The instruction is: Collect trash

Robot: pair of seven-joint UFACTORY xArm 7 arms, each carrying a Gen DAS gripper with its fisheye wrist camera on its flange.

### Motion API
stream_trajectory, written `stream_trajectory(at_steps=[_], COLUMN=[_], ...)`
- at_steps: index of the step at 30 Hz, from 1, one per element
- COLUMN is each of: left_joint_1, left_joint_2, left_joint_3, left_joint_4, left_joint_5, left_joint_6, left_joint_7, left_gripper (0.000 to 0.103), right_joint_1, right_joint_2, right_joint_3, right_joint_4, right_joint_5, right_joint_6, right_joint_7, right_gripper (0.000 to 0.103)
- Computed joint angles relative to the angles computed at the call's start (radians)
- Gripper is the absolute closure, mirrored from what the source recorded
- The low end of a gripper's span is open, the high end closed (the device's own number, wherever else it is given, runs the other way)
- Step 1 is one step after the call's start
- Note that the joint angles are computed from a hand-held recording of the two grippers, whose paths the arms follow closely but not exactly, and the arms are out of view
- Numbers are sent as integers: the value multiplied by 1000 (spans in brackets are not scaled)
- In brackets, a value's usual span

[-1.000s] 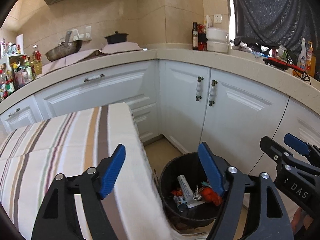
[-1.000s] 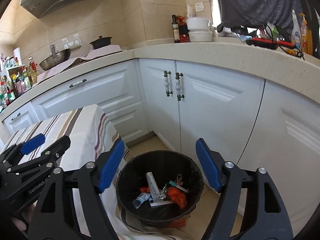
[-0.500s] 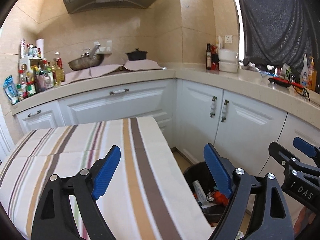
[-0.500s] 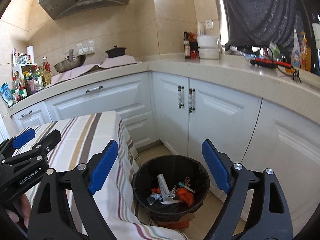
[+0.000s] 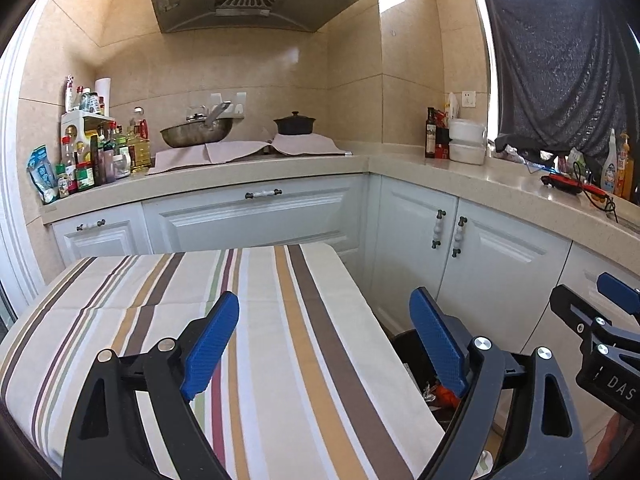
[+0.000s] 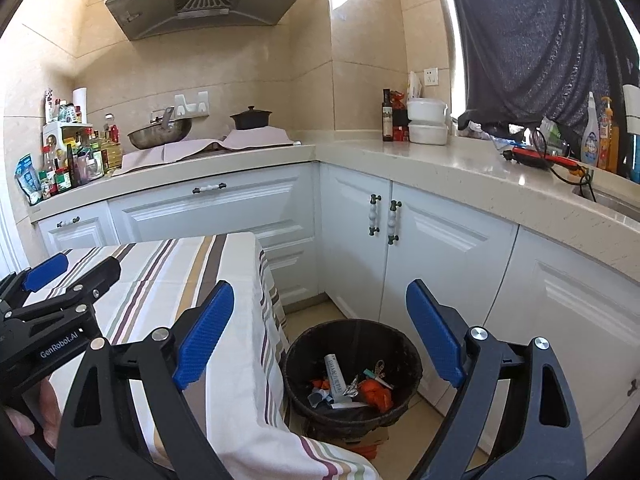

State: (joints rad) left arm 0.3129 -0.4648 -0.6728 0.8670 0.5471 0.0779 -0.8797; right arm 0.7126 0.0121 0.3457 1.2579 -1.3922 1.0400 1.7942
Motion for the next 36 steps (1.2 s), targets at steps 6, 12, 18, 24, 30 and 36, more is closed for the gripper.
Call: stream_trajectory(at_steps=[6,12,18,24,30,36], left_joint_1=[-27,-31,-5,-13,-4,-1], left_joint_2=[-24,-37,-53,-46,-37,-25], left_joint_3=[32,37,17,19,6,-2], left_joint_4=[-25,-38,-45,-46,-40,-43], left_joint_5=[-21,-42,-61,-79,-88,-102], left_joint_6=[-6,-11,-28,-27,-46,-74], left_joint_7=[12,26,29,53,68,91], left_gripper=[18,18,18,18,16,14], right_joint_1=[12,17,20,19,16,11], right_joint_2=[1,4,6,3,1,-2], right_joint_3=[8,7,6,4,4,4], right_joint_4=[7,9,11,6,2,-3], right_joint_5=[-6,-7,-9,-4,2,2], right_joint_6=[25,27,31,26,21,16], right_joint_7=[-2,-2,0,2,3,5], right_gripper=[17,17,17,16,16,16])
